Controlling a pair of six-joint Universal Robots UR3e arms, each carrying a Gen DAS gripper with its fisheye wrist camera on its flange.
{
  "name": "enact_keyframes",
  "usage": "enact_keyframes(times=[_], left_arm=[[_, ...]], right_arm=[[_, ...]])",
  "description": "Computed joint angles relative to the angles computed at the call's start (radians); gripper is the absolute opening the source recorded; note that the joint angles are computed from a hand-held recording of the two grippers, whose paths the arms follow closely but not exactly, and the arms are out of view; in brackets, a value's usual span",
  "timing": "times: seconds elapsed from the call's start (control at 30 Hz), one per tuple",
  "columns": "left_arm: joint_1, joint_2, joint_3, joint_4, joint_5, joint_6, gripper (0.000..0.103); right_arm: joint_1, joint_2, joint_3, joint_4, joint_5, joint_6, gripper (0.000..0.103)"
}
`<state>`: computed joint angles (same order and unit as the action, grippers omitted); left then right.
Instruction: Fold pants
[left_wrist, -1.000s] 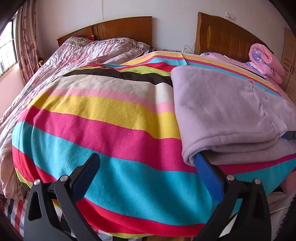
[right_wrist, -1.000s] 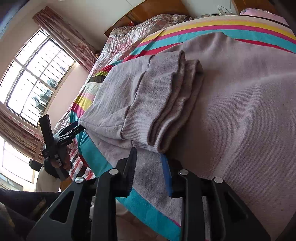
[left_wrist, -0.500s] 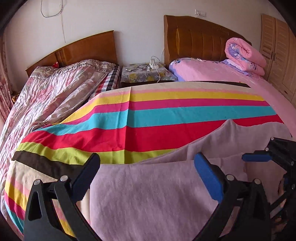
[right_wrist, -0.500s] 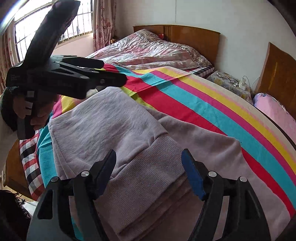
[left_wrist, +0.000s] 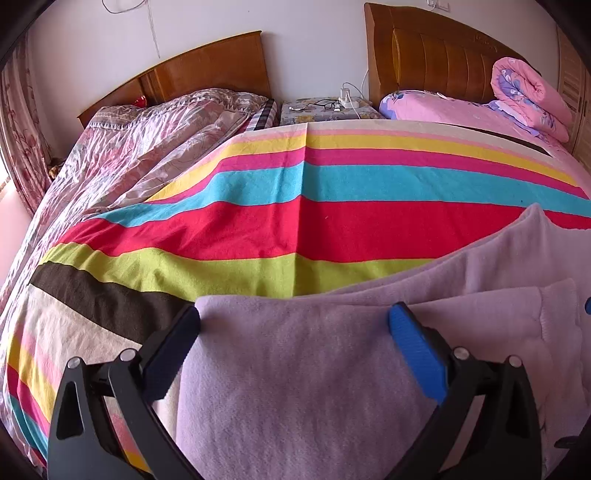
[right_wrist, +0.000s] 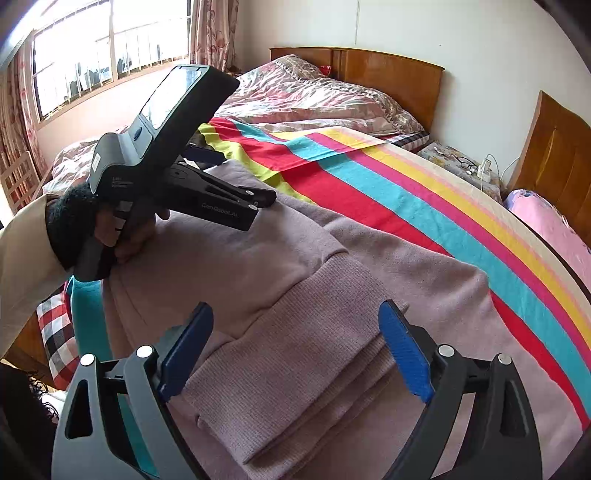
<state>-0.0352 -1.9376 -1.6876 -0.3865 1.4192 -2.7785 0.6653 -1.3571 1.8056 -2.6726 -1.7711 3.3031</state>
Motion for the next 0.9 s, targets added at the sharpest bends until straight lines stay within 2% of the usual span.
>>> enact_keyframes(times=[0.03, 0.1, 0.17, 0.27, 0.37, 0.47, 0.53, 0.57, 0.67, 0.77, 0.83, 0.9], left_arm=[[0.004, 0.0, 0.006, -0.01, -0.008, 0.0, 0.102], [0.01, 0.003, 0.001, -0.013, -0.018, -0.001, 0.102], [0.009, 0.006, -0.002, -0.009, -0.015, -0.002, 0.102], [0.008, 0.007, -0.002, -0.011, -0.014, -0.003, 0.102], [0.006, 0.01, -0.008, -0.006, -0.011, -0.004, 0.102], [0.006, 0.011, -0.009, -0.005, -0.01, -0.003, 0.102], [0.006, 0.011, -0.009, -0.005, -0.01, -0.003, 0.102], [0.006, 0.011, -0.009, -0.005, -0.01, -0.003, 0.102], [0.008, 0.01, -0.005, -0.011, -0.012, -0.001, 0.102], [0.012, 0.016, -0.009, -0.014, -0.023, -0.006, 0.102], [0.006, 0.026, -0.022, 0.01, -0.005, -0.02, 0.102], [-0.007, 0.083, -0.095, 0.108, 0.031, -0.054, 0.101]], right_arm=[[0.011, 0.018, -0.002, 0.023, -0.008, -0.003, 0.088], [-0.009, 0.002, 0.057, -0.036, 0.031, 0.024, 0.089], [-0.019, -0.018, 0.053, -0.005, 0.034, 0.038, 0.089], [0.0, -0.089, 0.089, 0.029, -0.055, 0.09, 0.089], [-0.014, -0.238, 0.213, 0.067, -0.129, 0.183, 0.09], [-0.085, -0.388, 0.347, 0.163, -0.155, 0.261, 0.09], [-0.145, -0.472, 0.43, 0.224, -0.134, 0.306, 0.09], [-0.177, -0.533, 0.492, 0.186, -0.093, 0.298, 0.092], [-0.162, -0.604, 0.522, 0.231, -0.1, 0.307, 0.092], [-0.136, -0.764, 0.585, 0.334, -0.089, 0.344, 0.092], [-0.052, -0.908, 0.606, 0.478, -0.14, 0.454, 0.092], [0.115, -1.054, 0.624, 0.603, -0.231, 0.655, 0.092]])
